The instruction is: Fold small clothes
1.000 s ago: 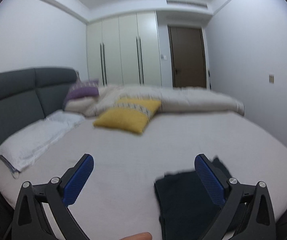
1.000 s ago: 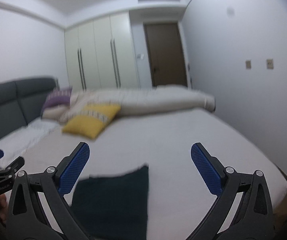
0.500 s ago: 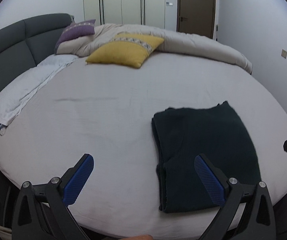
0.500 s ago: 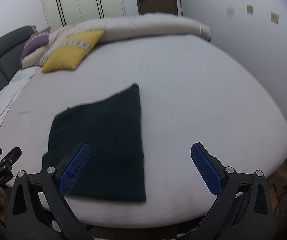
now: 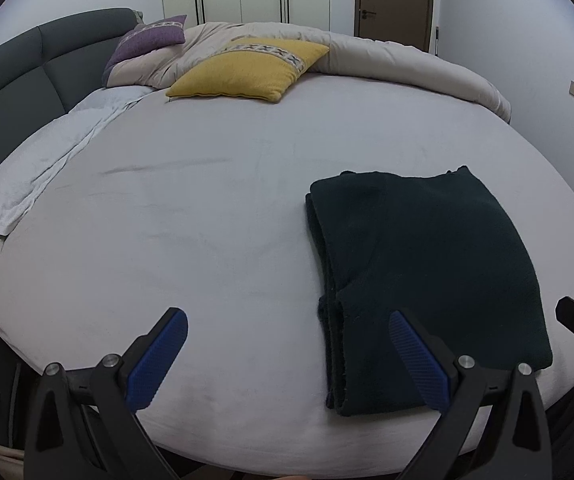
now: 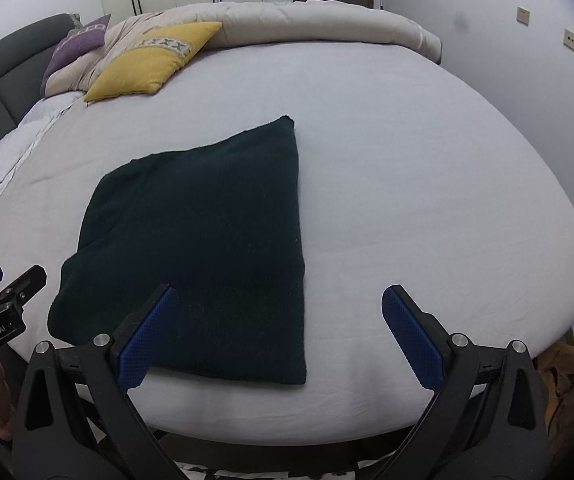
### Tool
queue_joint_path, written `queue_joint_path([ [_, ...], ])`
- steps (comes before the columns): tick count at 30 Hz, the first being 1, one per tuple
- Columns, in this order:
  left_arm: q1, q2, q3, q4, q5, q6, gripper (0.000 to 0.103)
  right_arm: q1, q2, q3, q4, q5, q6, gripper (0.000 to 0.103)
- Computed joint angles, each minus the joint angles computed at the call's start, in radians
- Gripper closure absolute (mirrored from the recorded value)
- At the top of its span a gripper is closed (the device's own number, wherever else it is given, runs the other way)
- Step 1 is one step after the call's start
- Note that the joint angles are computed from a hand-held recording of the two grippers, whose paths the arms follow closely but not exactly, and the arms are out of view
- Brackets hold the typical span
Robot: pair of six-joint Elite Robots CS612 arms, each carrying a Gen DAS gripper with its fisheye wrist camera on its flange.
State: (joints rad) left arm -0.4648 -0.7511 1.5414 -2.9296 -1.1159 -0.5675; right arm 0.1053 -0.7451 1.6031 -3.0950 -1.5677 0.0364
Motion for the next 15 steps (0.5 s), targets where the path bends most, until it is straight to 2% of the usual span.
queue_joint_path([
  [15,0.004,0.005,-0.002,0.009,-0.005,-0.005,0.0,0.006,-0.01,-0.004,0.026,0.004,-0.014,0.0],
])
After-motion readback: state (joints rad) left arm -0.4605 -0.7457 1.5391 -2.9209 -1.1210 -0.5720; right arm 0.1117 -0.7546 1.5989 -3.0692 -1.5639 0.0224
